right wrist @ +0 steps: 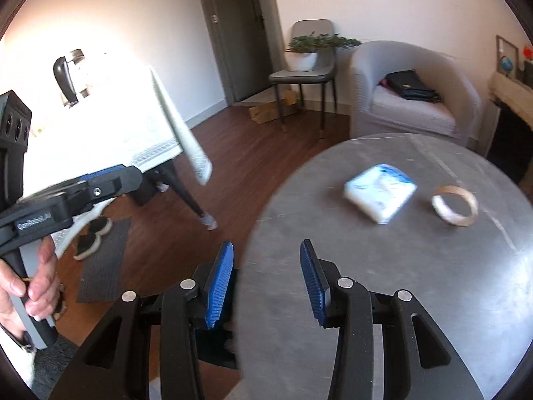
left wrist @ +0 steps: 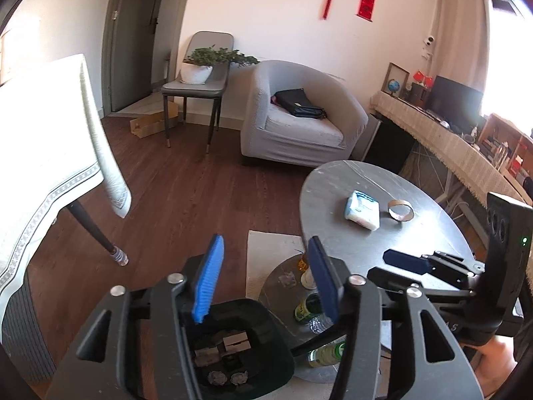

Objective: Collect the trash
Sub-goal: 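Move both open tools back over the table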

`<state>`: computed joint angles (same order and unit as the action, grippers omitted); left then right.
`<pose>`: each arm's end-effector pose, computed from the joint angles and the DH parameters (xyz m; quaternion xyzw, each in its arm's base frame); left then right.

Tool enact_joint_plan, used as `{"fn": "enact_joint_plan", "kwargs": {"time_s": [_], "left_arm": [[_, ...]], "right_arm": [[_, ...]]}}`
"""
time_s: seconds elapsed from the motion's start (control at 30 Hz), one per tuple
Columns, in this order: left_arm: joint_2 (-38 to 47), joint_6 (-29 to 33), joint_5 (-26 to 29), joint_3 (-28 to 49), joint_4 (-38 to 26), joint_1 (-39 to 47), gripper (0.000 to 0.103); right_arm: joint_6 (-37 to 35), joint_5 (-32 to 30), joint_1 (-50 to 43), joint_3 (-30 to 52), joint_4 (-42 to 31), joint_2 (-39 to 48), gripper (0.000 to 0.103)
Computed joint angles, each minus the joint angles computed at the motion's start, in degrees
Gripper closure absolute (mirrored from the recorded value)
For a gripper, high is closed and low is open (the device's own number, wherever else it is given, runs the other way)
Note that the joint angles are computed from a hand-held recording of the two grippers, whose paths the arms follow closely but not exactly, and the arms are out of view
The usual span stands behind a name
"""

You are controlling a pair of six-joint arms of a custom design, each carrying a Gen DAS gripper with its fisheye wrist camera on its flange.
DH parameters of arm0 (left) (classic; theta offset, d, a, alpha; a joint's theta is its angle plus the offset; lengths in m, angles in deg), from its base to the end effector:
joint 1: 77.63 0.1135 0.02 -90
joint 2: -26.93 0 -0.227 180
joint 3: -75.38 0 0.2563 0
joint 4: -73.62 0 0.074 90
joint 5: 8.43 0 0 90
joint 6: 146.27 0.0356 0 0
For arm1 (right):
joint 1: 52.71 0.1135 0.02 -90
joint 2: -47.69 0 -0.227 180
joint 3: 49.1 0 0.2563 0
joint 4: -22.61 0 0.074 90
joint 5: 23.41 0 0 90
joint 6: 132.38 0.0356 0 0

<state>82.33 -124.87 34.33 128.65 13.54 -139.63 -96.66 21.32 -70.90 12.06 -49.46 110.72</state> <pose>0.1137 -0.1581 0.2040 -0.1473 0.8824 -0.0374 0.4453 0.1985 -0.0386 0.2123 -0.3342 0.8523 0.2312 0.3293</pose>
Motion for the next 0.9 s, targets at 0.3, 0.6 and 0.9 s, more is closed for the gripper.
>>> {"fn": "enact_joint_plan", "kwargs": {"time_s": [0.3, 0.6, 0.9], "left_arm": [[14.2, 13.6, 4.4, 5.9, 14.8, 3.3, 0.024], [29.6, 22.9, 8.8, 15.1, 24.1, 6.1, 0.021], [39.5, 28.4, 13.5, 21.3, 27.8, 9.5, 0.019]], "right_arm": [[-8.0, -1.4, -12.8, 7.9, -0.8, 11.1, 0.046], [-9.2, 1.0, -16.4, 16.3, 1.3, 21.3, 0.033], [-12.6, 1.4, -18.1, 25.1, 0.3, 30.1, 0.027]]}}
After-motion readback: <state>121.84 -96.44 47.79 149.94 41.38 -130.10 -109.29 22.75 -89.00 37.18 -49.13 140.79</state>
